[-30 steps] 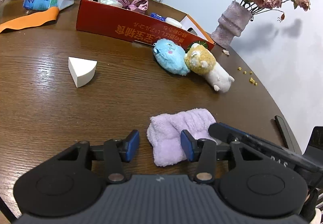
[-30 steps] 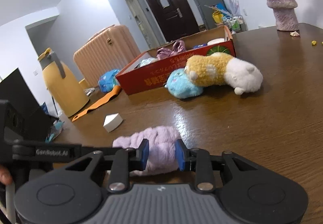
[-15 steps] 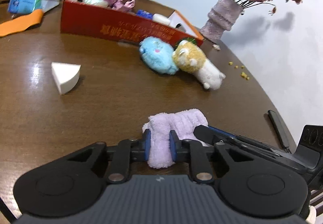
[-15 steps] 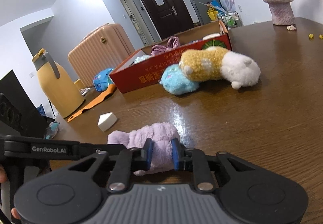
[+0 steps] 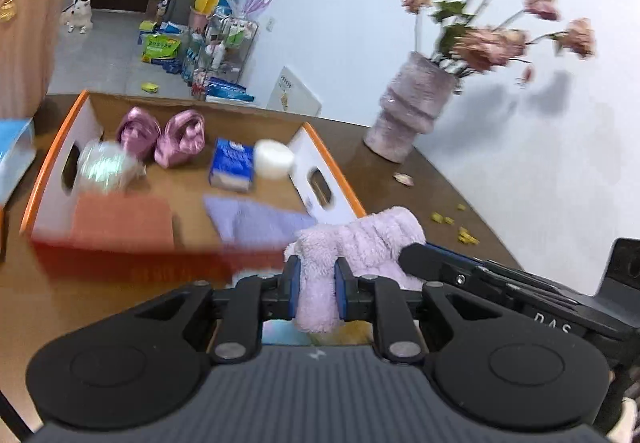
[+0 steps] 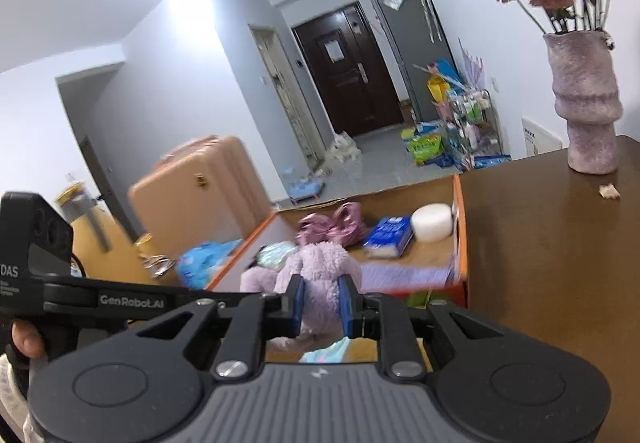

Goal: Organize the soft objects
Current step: 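Carry the towel roll over the box and lower it inside with the right gripper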

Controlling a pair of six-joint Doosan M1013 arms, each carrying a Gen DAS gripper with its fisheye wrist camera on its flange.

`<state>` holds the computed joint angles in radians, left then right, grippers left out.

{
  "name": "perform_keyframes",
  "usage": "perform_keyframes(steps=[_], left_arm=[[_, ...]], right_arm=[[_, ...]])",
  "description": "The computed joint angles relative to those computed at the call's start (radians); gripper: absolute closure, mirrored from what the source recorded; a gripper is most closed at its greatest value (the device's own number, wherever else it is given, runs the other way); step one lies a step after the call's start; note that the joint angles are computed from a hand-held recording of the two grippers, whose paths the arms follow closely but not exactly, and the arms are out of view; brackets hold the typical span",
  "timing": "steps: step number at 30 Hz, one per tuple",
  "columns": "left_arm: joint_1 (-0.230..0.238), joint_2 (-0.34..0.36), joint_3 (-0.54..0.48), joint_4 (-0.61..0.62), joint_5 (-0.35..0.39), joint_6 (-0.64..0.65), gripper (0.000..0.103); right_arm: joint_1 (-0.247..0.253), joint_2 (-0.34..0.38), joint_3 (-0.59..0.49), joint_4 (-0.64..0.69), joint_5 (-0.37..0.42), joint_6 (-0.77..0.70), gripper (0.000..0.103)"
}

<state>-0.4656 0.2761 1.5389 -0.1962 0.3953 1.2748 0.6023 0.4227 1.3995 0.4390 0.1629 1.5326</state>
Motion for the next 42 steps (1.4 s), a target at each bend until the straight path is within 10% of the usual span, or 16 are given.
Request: perform_keyframes(steps=[7, 19, 30, 42], left_arm=[[0.053, 0.194, -0.268, 0.017, 0.208, -0.037, 0.085], [0.071, 0.352, -0.453, 0.040, 0.375, -0.093, 0.081], [0.067, 0.354, -0.451, 0.087, 0.374, -0.124, 0.065], [0.038, 0.229, -0.362, 0.355, 0.405, -0.214, 0.045]], right_arm=[[-0.030, 0.199, -0.346, -0.458, 0.310, 0.404, 0.086], [-0.031, 0.491, -0.851, -0.632, 0.770, 0.249, 0.087], [-0.034, 0.500, -0.847, -0.625, 0.749, 0.211, 0.097], [-0.018, 0.408, -0.756, -0.619, 0.719, 0.229, 0.075]])
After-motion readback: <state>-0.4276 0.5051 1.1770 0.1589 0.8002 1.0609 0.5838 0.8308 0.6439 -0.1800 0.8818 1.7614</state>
